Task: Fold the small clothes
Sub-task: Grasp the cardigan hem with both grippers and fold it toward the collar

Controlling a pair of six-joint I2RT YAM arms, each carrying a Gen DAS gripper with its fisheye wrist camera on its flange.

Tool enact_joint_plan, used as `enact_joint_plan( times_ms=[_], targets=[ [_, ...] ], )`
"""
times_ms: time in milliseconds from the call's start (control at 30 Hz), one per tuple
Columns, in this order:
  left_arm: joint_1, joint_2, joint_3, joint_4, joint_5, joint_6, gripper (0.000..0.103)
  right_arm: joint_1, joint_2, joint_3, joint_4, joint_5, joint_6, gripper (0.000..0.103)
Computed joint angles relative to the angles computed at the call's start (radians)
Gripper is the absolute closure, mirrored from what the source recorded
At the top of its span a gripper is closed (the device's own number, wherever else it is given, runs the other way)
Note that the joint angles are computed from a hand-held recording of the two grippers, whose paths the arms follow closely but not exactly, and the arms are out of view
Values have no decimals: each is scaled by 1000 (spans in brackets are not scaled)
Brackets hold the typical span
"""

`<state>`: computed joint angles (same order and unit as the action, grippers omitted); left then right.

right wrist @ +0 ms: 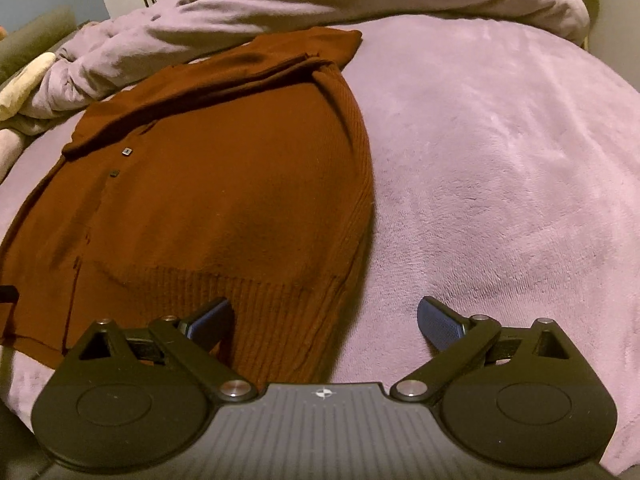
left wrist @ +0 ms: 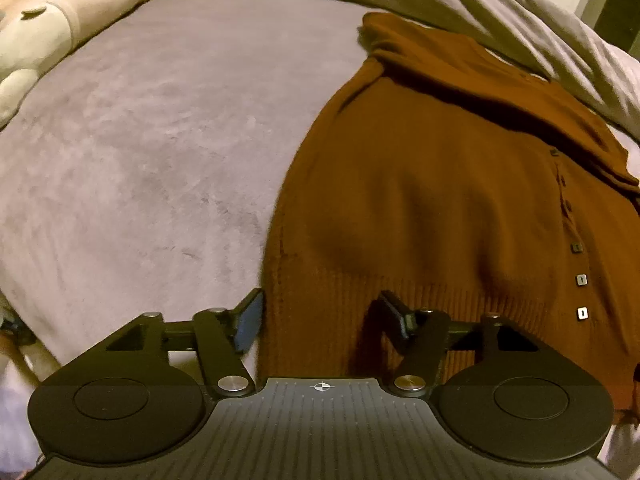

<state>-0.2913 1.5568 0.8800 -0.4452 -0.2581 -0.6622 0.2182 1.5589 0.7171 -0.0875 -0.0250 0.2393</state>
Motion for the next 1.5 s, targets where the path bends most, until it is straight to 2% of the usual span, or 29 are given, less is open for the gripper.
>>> enact_joint_plan(
  times_ms=[133, 267, 367, 467, 533, 567, 633, 667, 733, 800, 967, 1067, 1133, 1267, 1367, 1500],
  targets=[
    [27, -34, -26, 7, 38, 9, 45, 23, 12, 15, -15, 39, 5, 4],
    [59, -66, -53, 19, 88, 16, 43, 46, 28, 41, -42, 78, 10, 4],
    [87, -91, -68, 15, 133, 26, 42, 42, 26, 63, -82, 75, 23, 4],
    [122, -116, -87, 29, 187, 39, 43, 39, -22, 38, -71, 61, 60, 7],
    [140, -135, -102, 35, 218, 50, 45, 16, -51, 19, -62, 13, 67, 23],
    [142, -139, -107, 35, 225, 54, 47, 8, -56, 17, -67, -3, 72, 27],
    [146, -150, -113, 29, 236, 68, 59, -20, -58, 16, -79, -56, 90, 43],
    [148, -155, -115, 24, 246, 72, 64, -32, -59, 14, -82, -79, 99, 47],
    [153, -161, -120, 27, 270, 83, 70, -55, -54, 15, -83, -132, 122, 60],
    [154, -151, -117, 16, 279, 99, 81, -70, -50, 14, -84, -165, 137, 64],
    [167, -150, -113, 5, 298, 113, 83, -102, -42, 18, -100, -220, 136, 74],
    [184, -143, -112, 10, 331, 133, 83, -122, -47, 12, -114, -251, 126, 84],
    [185, -144, -110, 4, 341, 150, 87, -136, -50, 1, -107, -281, 126, 92],
    [206, -137, -99, -5, 391, 189, 95, -153, -63, -11, -104, -313, 123, 94],
    [216, -138, -88, -12, 413, 222, 96, -180, -63, -5, -105, -367, 132, 96],
    [254, -177, -88, 13, 497, 213, 96, -225, -67, 3, -91, -470, 183, 96]
  ],
)
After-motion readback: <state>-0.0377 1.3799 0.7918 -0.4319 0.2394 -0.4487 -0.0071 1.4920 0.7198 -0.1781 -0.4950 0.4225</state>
